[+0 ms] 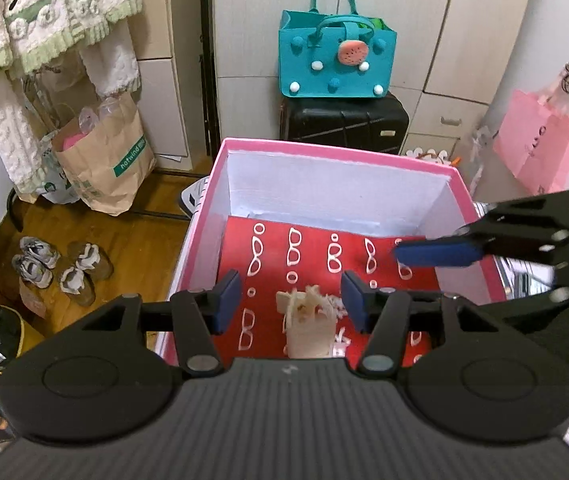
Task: Organize rigid objects
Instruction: 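Move the left gripper back over the pink round case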
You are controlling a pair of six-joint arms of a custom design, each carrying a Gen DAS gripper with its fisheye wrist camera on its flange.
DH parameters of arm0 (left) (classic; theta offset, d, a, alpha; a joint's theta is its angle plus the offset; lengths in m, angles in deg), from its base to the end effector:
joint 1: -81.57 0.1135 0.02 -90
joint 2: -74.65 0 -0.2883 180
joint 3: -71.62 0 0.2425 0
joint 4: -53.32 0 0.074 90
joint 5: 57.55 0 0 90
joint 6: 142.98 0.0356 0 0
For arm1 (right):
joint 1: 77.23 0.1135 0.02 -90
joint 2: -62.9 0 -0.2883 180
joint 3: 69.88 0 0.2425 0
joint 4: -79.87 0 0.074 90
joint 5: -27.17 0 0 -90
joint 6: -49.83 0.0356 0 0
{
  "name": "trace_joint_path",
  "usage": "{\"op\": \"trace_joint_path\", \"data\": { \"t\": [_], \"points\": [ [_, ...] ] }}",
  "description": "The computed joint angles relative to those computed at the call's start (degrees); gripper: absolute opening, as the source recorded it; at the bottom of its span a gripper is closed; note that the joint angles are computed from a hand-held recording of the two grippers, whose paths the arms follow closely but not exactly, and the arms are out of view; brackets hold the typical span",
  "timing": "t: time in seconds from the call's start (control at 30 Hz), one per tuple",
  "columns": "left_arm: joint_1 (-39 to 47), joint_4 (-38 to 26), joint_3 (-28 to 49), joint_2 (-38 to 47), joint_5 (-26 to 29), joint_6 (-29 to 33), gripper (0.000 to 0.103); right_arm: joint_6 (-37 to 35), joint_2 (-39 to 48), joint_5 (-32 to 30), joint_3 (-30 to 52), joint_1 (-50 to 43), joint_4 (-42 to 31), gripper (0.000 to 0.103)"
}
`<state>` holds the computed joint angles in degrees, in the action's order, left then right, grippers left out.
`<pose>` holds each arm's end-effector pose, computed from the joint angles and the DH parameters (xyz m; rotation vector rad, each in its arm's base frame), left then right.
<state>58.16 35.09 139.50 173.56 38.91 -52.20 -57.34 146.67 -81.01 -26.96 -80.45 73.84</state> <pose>0.3139 -0.1403 0.1904 0.5630 2.3825 -0.3137 0.2461 -0.0027 0.1628 -0.4313 2.3063 0.2050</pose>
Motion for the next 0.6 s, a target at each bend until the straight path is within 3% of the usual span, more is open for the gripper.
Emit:
{"op": "trace_joint_path", "data": {
  "t": [0.33, 0.6],
  "points": [
    [-1.8, -3.4, -7.4, -13.2, 0.1, 2.1, 0.054, -7.3, -22.6, -11.7, -4.1, -13.0, -20.5, 0.043],
    [-9.9, -8.8, -11.4, -24.0, -2.8, 1.7, 0.054, -23.3, -38.6, -23.2, -4.7, -30.1, -42.0, 0.043]
  ]
}}
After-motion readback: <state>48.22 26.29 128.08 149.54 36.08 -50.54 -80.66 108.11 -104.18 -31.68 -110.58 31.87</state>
